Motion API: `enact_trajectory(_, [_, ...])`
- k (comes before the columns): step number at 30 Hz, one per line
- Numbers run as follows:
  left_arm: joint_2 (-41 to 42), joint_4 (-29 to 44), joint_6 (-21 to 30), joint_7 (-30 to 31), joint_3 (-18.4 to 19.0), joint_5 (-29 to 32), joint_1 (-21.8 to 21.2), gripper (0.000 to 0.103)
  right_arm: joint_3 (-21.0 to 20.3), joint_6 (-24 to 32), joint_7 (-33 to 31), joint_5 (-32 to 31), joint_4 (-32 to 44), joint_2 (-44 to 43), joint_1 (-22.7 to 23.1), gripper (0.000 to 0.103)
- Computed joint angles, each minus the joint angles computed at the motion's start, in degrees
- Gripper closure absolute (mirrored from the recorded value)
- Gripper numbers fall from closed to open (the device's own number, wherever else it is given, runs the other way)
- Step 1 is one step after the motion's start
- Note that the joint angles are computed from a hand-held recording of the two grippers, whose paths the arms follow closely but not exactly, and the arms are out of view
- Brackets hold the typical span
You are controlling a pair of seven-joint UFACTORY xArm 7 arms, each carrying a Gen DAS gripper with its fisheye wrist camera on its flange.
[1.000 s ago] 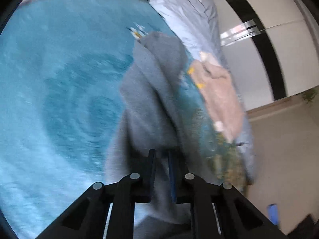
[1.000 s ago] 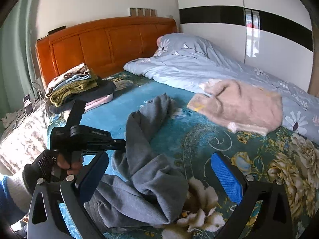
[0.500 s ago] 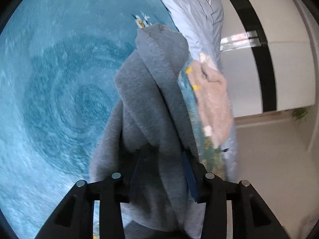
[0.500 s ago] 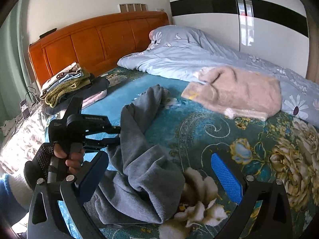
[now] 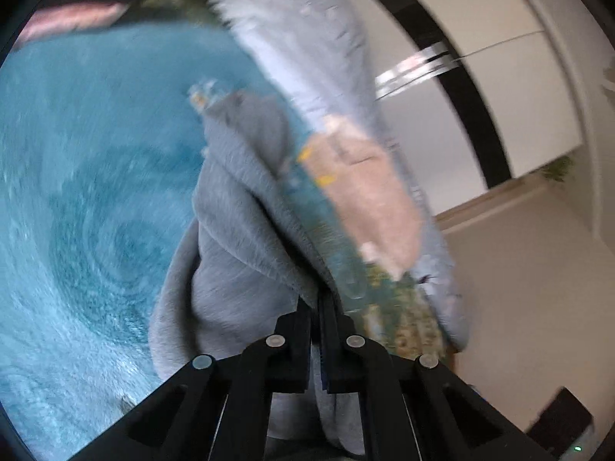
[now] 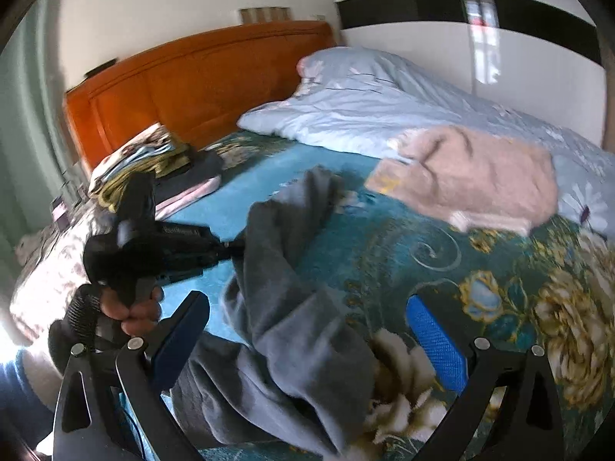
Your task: Fold clothes
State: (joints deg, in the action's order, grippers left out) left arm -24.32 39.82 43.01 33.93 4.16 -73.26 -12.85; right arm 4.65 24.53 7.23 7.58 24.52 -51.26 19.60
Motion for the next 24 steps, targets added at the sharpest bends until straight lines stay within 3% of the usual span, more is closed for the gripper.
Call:
enact_trajectory(6, [-12.3,-0.2,5.1,5.3,3.5,-3.4,-1.1,0.1,0.8,-2.5,-0.7,0.8,0.1,-0.2,3.8,0.0])
enact_trajectory(9, [-18.3,2.0,4.5,9.2,2.7,-2.3,-2.3,0.1,-0.3,-3.9,-0.2,2.4,-0.5,-2.5,5.6,0.0])
enact_trajectory(12, [-19.4,4.2,1.1,9.7,0.3,3.4,-2.9,0.1,-1.5,-5.3,0.1,3.7,-1.2,-6.0,6.9,0.0])
enact_trajectory(17, [-17.8,1.8,2.5,6.4,3.0,4.4,-7.0,0.1,-2.7,-6.9,1.0,5.1,-0.9,-8.4,8.1,0.0])
enact_trajectory(19, [-19.5,-0.5,4.0,4.1,3.8,5.2,-7.3,0.1,-0.8,-4.8,1.9,4.0,0.0,-6.9,6.3,0.009])
enact_trajectory(21, [-21.9,-2.7,4.6,2.9,3.9,6.5,-7.2,0.1,1.7,-2.1,3.4,2.4,0.8,-5.8,3.9,0.035])
enact_trajectory(24, [-23.1,-3.7,4.9,1.6,4.2,7.6,-7.7,0.1,2.8,-0.1,4.3,1.3,0.9,-4.3,3.2,0.041])
